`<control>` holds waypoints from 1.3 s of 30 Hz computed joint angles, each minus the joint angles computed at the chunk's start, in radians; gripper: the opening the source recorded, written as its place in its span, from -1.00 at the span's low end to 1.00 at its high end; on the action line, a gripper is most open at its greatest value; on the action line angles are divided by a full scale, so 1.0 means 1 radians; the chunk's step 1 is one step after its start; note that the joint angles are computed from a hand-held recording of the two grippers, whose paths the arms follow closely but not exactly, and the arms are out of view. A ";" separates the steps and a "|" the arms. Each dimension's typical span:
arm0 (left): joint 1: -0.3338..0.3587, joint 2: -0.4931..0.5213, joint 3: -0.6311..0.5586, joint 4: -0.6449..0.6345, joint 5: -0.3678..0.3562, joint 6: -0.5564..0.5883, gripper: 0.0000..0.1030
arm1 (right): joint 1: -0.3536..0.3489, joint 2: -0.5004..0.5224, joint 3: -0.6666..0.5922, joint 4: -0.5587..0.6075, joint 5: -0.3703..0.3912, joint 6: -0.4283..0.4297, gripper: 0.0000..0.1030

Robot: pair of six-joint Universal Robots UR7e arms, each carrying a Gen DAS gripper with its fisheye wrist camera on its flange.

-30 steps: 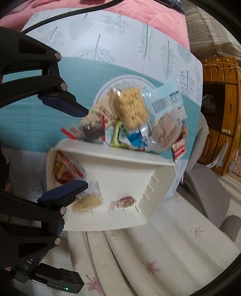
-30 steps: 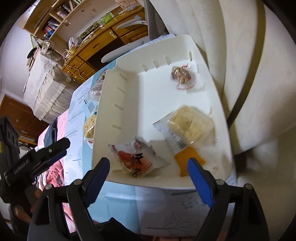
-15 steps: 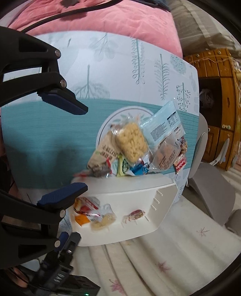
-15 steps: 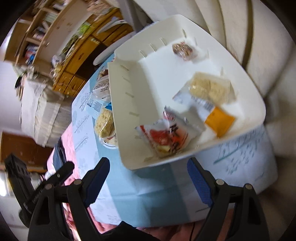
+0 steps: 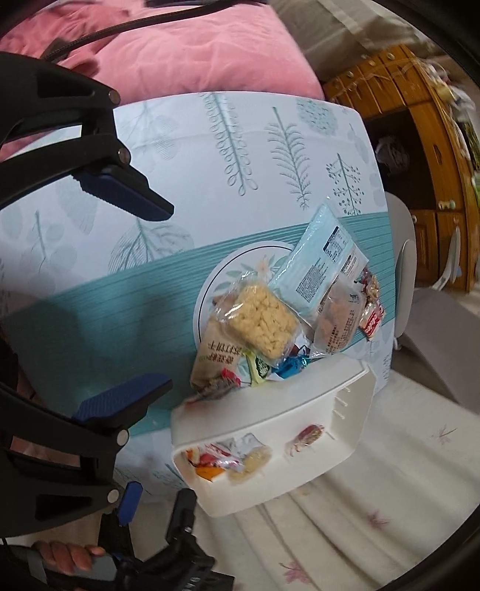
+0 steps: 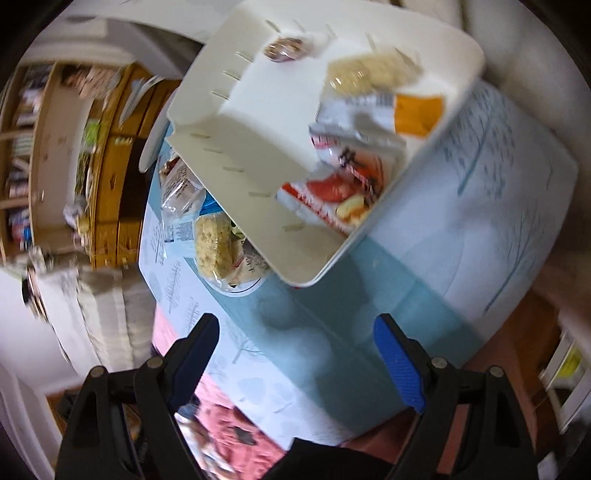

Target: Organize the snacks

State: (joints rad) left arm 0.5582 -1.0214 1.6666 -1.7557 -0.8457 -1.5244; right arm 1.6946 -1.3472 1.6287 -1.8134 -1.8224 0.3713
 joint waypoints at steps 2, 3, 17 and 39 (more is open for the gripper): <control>0.013 -0.005 0.005 -0.012 -0.002 0.052 0.66 | 0.002 -0.005 0.023 -0.025 0.008 0.063 0.68; 0.019 -0.004 0.004 -0.016 -0.002 0.068 0.67 | 0.005 -0.008 0.042 -0.047 0.016 0.101 0.68; 0.122 0.035 -0.025 -0.109 0.002 0.263 0.75 | 0.036 0.055 0.142 -0.332 0.012 0.367 0.68; 0.250 0.174 -0.135 -0.204 -0.017 0.472 0.75 | 0.031 0.204 0.096 -0.395 -0.118 0.441 0.36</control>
